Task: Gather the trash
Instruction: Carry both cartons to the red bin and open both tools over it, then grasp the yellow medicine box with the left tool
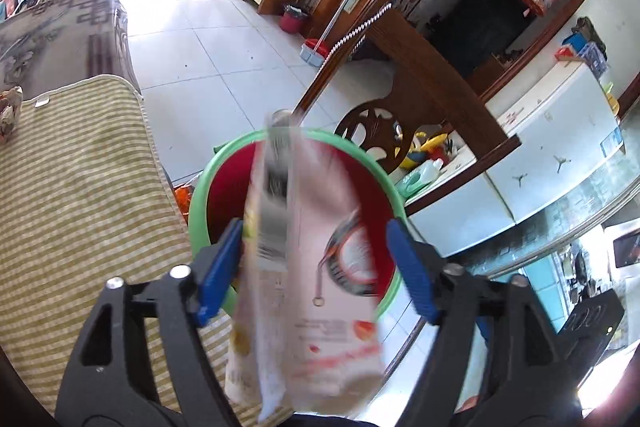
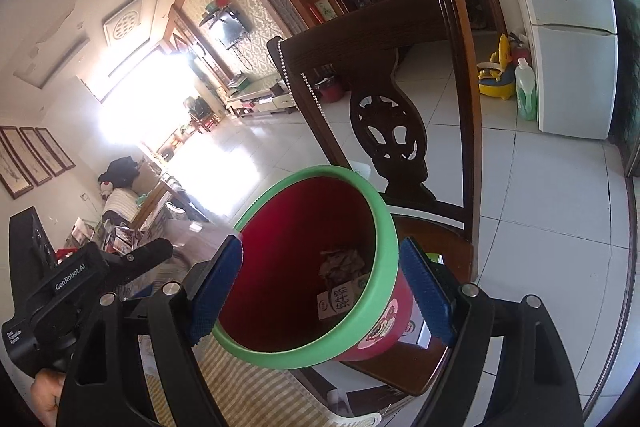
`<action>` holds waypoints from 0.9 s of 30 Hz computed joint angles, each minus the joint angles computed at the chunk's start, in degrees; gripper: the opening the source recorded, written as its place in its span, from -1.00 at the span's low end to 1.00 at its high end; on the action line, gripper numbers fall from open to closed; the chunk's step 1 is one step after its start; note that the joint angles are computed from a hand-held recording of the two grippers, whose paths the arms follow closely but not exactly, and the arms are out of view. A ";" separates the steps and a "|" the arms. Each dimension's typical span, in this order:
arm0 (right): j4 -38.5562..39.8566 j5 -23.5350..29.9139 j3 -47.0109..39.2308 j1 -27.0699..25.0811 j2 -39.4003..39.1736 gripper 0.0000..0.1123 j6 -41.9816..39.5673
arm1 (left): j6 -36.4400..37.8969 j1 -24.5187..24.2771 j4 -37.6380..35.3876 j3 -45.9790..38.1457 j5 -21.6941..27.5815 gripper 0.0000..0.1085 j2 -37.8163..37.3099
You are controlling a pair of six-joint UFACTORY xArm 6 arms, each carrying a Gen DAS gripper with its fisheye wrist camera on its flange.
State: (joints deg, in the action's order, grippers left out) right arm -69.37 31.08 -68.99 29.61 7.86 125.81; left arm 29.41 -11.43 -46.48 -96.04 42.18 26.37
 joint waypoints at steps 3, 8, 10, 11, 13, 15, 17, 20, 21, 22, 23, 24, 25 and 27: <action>0.02 0.03 -1.61 0.65 0.94 0.39 -1.32 | 1.57 0.48 -1.40 2.92 -2.49 0.47 -2.31; 1.32 -0.71 -5.50 1.84 3.93 0.39 -4.87 | 3.21 3.40 -4.22 11.31 -6.47 0.57 -8.42; 2.64 -1.40 -7.51 2.29 5.70 0.39 -7.20 | 1.51 5.18 -2.87 15.57 -9.19 0.57 -11.10; 3.42 -1.99 -8.57 2.46 6.72 0.39 -8.22 | -0.59 6.31 -1.29 17.64 -10.40 0.57 -12.37; 5.54 -3.56 -10.85 2.94 8.91 0.39 -10.80 | -2.01 9.32 -0.89 20.26 -9.51 0.57 -14.16; 7.73 -4.20 -13.38 3.83 11.04 0.39 -14.34 | -4.35 11.58 1.48 22.13 -9.77 0.57 -15.53; 11.35 -4.78 -15.95 4.53 13.25 0.41 -19.35 | -7.27 14.55 4.19 25.19 -11.61 0.57 -17.79; 18.68 -6.08 -20.28 5.66 17.01 0.42 -27.75 | -9.34 18.91 4.51 29.17 -13.48 0.57 -20.92; 19.39 -6.23 -21.31 5.97 17.87 0.42 -28.96 | -9.08 20.14 4.21 30.16 -13.83 0.57 -21.65; 20.31 -5.95 -22.92 6.60 19.05 0.42 -30.72 | -10.15 21.92 5.63 31.75 -14.80 0.59 -22.83; 21.35 -5.59 -24.41 7.10 20.07 0.42 -32.61 | -11.37 22.97 7.07 32.79 -15.66 0.62 -23.59; 22.79 -5.19 -26.00 7.55 21.18 0.42 -34.91 | -12.68 24.41 8.50 33.38 -16.93 0.64 -23.77; 24.16 -5.04 -27.24 7.96 22.12 0.42 -36.83 | -15.11 25.87 10.39 35.13 -19.10 0.65 -24.71; 27.58 -4.91 -29.84 8.72 24.12 0.42 -40.83 | -20.52 28.93 13.42 38.26 -22.75 0.66 -25.93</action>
State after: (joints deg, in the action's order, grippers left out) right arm -41.79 26.17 -98.83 38.33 31.98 84.99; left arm 8.89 17.50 -33.06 -57.78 19.43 0.44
